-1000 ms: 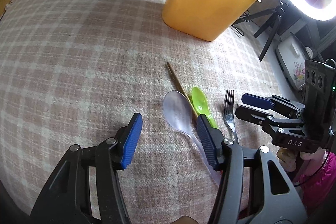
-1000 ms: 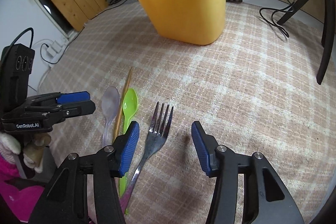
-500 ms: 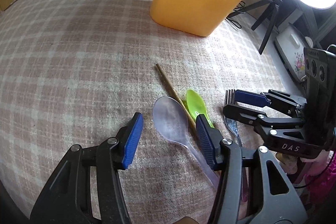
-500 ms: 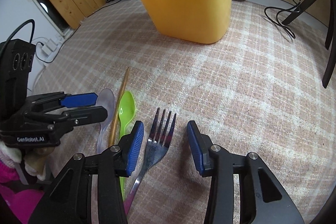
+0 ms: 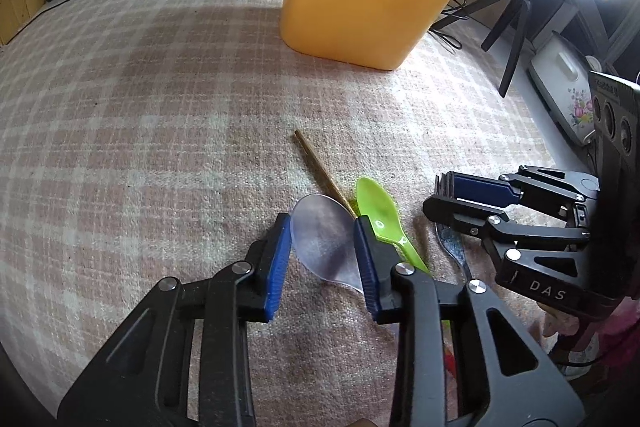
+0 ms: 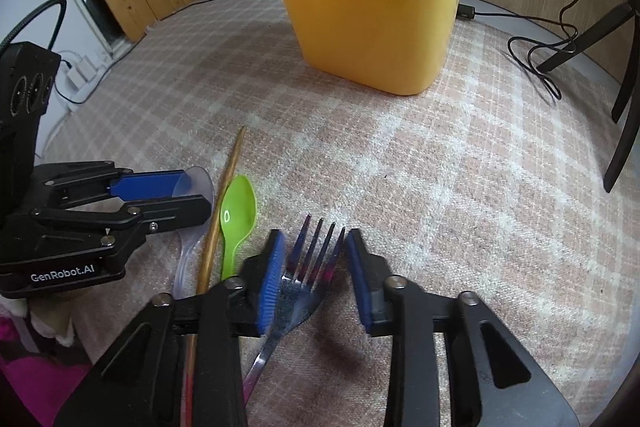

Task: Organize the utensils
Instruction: 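Close the right tool on the metal fork while the left tool grasps the clear plastic spoon, then lift the fork with the right tool while the left tool lifts the clear spoon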

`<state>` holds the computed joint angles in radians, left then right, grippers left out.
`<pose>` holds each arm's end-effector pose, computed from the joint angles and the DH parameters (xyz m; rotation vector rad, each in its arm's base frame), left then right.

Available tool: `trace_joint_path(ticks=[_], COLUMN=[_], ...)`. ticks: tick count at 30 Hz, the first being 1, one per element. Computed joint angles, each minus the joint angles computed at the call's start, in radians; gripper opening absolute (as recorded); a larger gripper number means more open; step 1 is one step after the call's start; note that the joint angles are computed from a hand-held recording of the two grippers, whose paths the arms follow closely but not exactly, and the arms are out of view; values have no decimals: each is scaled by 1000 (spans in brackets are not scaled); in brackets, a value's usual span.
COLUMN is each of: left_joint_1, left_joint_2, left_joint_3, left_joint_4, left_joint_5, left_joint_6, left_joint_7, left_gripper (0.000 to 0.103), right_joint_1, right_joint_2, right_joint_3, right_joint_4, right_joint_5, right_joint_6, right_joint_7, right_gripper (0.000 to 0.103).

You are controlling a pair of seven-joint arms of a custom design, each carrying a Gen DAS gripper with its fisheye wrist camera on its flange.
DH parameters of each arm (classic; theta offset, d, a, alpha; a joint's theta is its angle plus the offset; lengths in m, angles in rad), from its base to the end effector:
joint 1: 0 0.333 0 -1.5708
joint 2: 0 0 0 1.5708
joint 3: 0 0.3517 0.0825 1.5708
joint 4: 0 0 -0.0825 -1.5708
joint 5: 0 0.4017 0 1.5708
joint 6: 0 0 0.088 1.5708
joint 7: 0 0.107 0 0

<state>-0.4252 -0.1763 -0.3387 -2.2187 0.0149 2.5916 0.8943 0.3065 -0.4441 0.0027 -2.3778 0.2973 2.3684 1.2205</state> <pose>0.3892 -0.3857 0.5337 -1.9564 2.1827 -0.8011 0.4307 0.1414 0.5610 -2.2797 1.3650 -0.1879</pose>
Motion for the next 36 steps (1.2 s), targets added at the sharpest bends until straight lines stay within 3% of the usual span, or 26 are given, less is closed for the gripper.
trace_joint_path(ticks=[6,16,36], left_joint_1=[8,5,0], left_joint_2=[10,-9,11], left_joint_3=[-4,5,-11], left_joint_4=[9,-7,25], left_joint_5=[31,9,32], left_joint_6=[-7,2,-29], left_joint_7=[-26,-9,13], left_gripper=[15,8,4], right_joint_1=[-1,-3,9], right_joint_2=[6,-2,24], right_joint_3=[-22,-3,14], right_joint_4=[20,32,50], right_joint_5=[42,37,19], right_joint_6=[-49,-61,-74], right_joint_7=[-19,-14,2], right_gripper=[21,4,1])
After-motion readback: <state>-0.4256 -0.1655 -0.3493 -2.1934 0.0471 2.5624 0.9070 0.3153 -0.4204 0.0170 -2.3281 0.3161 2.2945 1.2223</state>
